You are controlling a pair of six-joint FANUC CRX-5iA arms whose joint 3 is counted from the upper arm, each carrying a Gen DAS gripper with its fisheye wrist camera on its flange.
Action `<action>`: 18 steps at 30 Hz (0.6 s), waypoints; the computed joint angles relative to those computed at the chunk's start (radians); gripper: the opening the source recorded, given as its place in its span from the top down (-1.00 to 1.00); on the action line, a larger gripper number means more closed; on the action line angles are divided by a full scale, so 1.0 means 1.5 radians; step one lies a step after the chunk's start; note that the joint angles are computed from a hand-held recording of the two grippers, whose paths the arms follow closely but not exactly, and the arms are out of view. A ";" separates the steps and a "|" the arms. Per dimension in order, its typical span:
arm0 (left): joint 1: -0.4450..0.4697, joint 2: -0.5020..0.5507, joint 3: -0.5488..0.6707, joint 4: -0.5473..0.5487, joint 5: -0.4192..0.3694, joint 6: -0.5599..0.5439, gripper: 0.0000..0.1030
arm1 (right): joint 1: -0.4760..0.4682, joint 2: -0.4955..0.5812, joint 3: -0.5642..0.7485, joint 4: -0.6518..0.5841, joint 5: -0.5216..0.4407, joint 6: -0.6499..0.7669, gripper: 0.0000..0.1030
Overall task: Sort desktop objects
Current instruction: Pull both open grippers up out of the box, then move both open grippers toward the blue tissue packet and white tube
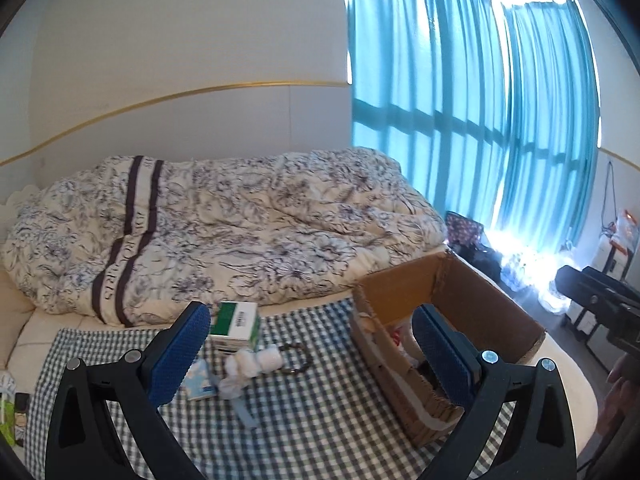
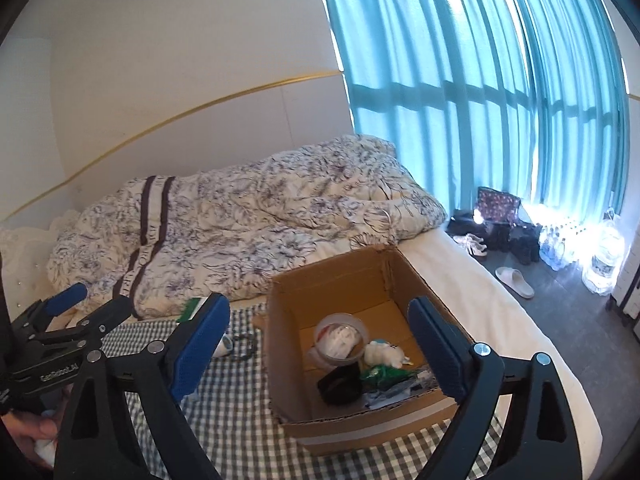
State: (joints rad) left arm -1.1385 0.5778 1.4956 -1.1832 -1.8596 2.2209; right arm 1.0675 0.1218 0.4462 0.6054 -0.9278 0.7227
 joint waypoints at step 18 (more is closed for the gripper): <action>-0.094 -0.099 -0.115 -0.186 -0.106 0.032 -1.00 | 0.052 0.022 0.056 -0.033 0.007 0.085 -0.99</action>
